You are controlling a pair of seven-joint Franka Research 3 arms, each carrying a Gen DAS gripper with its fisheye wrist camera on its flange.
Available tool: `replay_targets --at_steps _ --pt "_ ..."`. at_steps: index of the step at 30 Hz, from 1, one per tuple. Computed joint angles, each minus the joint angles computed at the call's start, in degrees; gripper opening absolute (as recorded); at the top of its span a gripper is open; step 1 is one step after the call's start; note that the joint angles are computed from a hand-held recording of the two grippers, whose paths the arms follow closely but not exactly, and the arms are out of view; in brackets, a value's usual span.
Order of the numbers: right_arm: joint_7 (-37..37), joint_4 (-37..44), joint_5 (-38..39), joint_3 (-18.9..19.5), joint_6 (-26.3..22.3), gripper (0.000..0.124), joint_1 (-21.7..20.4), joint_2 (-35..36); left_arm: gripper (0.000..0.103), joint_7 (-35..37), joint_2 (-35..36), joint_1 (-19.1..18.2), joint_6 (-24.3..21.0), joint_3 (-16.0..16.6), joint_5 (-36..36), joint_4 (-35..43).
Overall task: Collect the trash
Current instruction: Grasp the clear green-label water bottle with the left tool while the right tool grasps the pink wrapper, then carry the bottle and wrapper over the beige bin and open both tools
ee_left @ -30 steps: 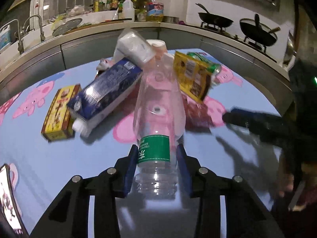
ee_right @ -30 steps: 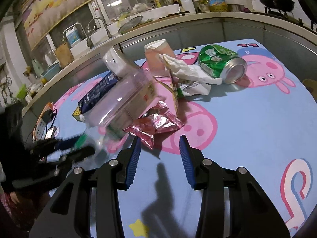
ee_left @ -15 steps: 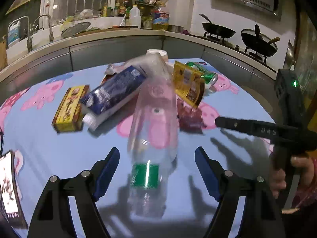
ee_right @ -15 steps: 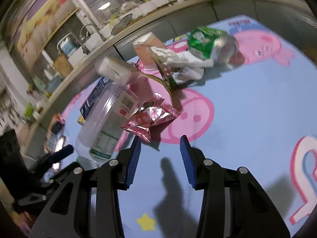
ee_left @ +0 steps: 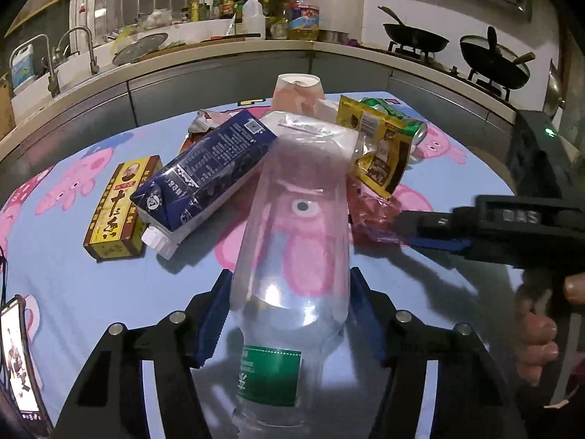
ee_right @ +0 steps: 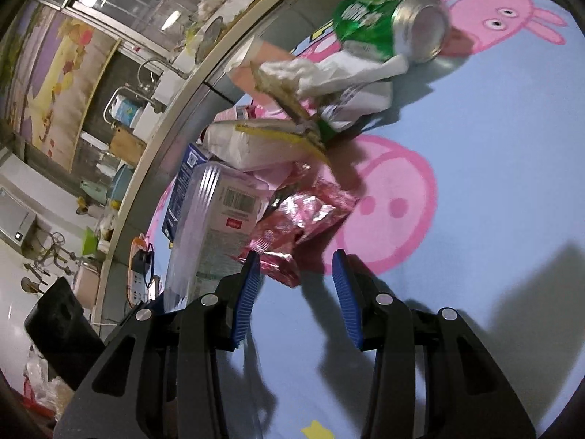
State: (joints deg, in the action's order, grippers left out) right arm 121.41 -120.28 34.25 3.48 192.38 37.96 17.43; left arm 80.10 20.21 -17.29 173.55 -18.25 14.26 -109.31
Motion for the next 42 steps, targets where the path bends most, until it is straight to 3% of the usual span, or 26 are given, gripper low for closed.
replay_targets --at_steps 4,6,9,14,18,21,25,28,31,34,38,42 --pt "0.65 1.91 -0.85 1.73 -0.35 0.040 -1.99 1.36 0.062 6.63 -1.16 6.88 0.09 -7.43 -6.18 -2.72" --pt "0.69 2.45 -1.73 2.92 -0.76 0.018 -3.26 1.81 0.062 9.60 -2.05 9.31 0.63 -10.05 -9.15 -4.53" --pt "0.63 1.81 -2.34 3.25 0.41 0.009 -3.11 1.78 0.062 12.84 -3.10 12.01 0.98 -13.00 -13.76 -6.30" --pt "-0.69 -0.05 -1.95 2.09 1.24 0.005 -1.12 0.07 0.062 23.33 -4.12 20.67 0.30 -22.79 -25.54 -8.08" --pt "0.46 -4.15 -3.71 7.49 3.15 0.004 -5.47 -2.49 0.062 33.51 -6.02 27.18 -0.09 -30.48 -34.87 -9.82" --pt "-0.16 -7.30 -2.76 6.78 4.22 0.003 -3.87 -4.90 0.062 40.77 -7.48 31.33 -0.75 -35.53 -42.52 -10.55" --pt "-2.65 -11.81 0.44 5.64 4.56 0.003 -1.15 -8.73 0.062 45.59 -7.99 31.15 -4.39 -36.23 -47.84 -8.94" --pt "-13.33 -13.20 13.82 0.83 5.48 0.003 6.40 -10.97 0.062 47.40 -8.33 28.60 -5.90 -34.45 -48.62 -7.97" --pt "-21.49 -14.66 24.82 0.86 9.64 0.003 8.45 -12.73 0.062 48.22 -7.41 24.98 -6.27 -32.16 -48.25 -6.20" --pt "-17.98 -18.12 23.88 3.13 12.86 0.003 5.98 -14.33 0.062 47.49 -4.57 20.15 -7.98 -28.95 -46.67 -2.44" --pt "-16.30 -21.86 25.48 5.81 16.64 0.003 3.16 -16.45 0.062 44.38 0.01 10.22 -10.10 -21.74 -40.26 4.46" --pt "-20.37 -24.29 32.11 8.80 20.19 0.003 0.64 -19.08 0.062 43.50 4.41 3.82 -13.59 -17.76 -38.11 12.03"
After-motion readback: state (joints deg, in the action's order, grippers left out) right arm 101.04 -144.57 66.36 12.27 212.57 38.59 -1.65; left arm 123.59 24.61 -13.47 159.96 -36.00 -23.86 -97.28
